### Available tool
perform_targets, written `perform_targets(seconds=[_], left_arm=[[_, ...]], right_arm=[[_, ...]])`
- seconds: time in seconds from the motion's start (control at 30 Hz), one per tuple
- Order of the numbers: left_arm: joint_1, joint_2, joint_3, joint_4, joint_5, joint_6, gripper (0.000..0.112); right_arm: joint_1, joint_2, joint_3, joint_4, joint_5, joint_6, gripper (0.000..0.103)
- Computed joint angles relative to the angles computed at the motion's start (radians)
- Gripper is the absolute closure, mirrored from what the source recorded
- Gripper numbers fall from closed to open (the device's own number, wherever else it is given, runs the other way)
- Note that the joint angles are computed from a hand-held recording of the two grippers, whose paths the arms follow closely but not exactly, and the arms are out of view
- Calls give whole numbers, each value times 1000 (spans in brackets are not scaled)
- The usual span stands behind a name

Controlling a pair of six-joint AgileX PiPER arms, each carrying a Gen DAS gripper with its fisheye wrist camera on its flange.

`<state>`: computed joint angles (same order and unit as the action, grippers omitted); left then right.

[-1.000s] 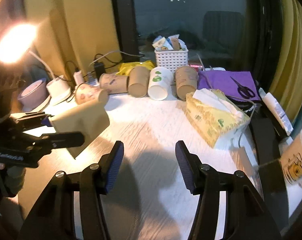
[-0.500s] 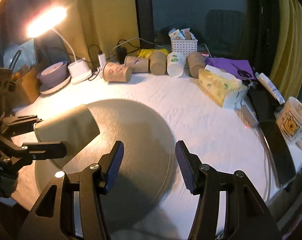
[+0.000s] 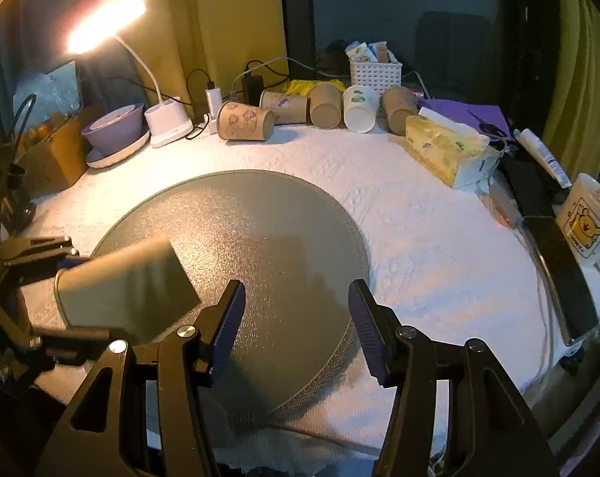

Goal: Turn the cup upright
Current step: 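Close the right gripper on the tan cup's body and lift it, then rotate the right tool to turn the held cup rim-up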

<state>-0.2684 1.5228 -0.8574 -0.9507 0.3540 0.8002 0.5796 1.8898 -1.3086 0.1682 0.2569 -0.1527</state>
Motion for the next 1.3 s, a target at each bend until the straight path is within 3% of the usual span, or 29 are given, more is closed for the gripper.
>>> perform_targets(seconds=[0.37,0.53,0.63,0.7,0.77,1.07,1.3], left_arm=[[19,123,-121,33,76,31,43],[22,174,-198,119,136,-10,42],[2,174,-214,238,120,-97,41],[-11,165,-209,315,103,-156,29],[-19,149,-194,373,87,-212,25],[-7,38,-71,517,36,-383,25],[44,-59,51,535,-6,-450,25]], right_arm=[[-49,121,-157,118,101,-139,46],[-75,167,-212,215,143,-239,46],[-80,175,-225,252,161,-292,46],[-81,174,-224,296,174,-350,46],[-73,169,-217,280,177,-351,46],[-18,112,-140,278,171,-384,46],[36,60,-80,193,172,-318,46]])
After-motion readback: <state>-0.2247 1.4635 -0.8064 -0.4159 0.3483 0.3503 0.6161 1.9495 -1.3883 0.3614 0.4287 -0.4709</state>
